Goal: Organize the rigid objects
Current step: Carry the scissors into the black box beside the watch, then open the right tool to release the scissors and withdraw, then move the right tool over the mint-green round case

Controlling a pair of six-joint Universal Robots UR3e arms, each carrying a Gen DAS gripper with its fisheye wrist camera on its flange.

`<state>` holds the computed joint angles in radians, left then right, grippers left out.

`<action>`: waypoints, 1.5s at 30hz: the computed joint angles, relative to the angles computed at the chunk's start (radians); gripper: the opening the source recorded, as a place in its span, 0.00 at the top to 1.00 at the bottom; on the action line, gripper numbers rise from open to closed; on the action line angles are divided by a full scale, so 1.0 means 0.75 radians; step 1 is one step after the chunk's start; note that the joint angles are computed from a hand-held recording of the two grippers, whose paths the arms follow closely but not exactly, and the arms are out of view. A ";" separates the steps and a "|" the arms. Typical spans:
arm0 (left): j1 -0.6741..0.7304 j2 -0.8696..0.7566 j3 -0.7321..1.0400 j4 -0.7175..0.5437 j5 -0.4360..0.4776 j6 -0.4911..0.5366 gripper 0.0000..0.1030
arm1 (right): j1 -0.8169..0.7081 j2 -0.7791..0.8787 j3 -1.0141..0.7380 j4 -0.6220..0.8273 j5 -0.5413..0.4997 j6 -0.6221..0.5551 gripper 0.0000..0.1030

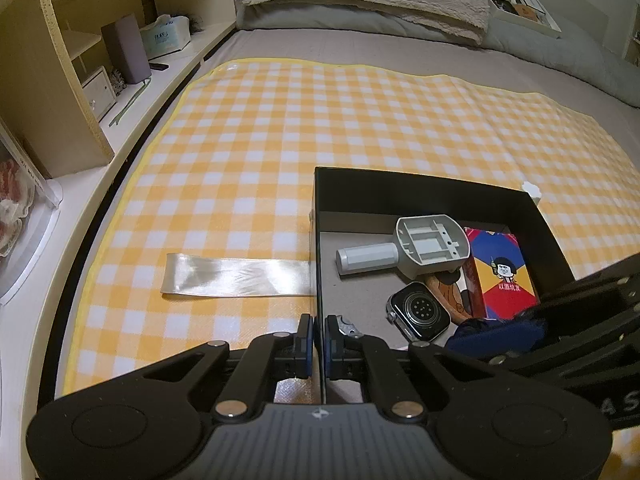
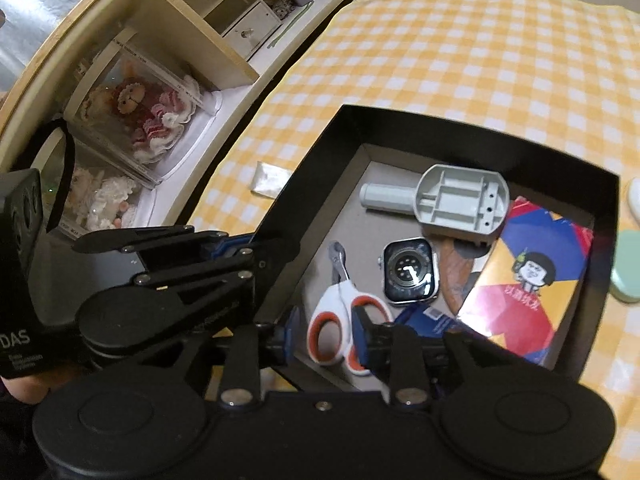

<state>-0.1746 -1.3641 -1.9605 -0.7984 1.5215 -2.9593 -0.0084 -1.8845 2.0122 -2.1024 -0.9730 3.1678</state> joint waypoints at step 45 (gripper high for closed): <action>-0.010 -0.004 -0.007 0.011 0.015 0.000 0.95 | -0.646 -0.412 0.153 0.010 -0.169 -0.533 0.00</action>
<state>-0.1820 -1.3667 -1.9657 -0.7901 1.5325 -2.9592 -0.4929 -2.1933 2.1271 -2.0946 -1.0994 2.7680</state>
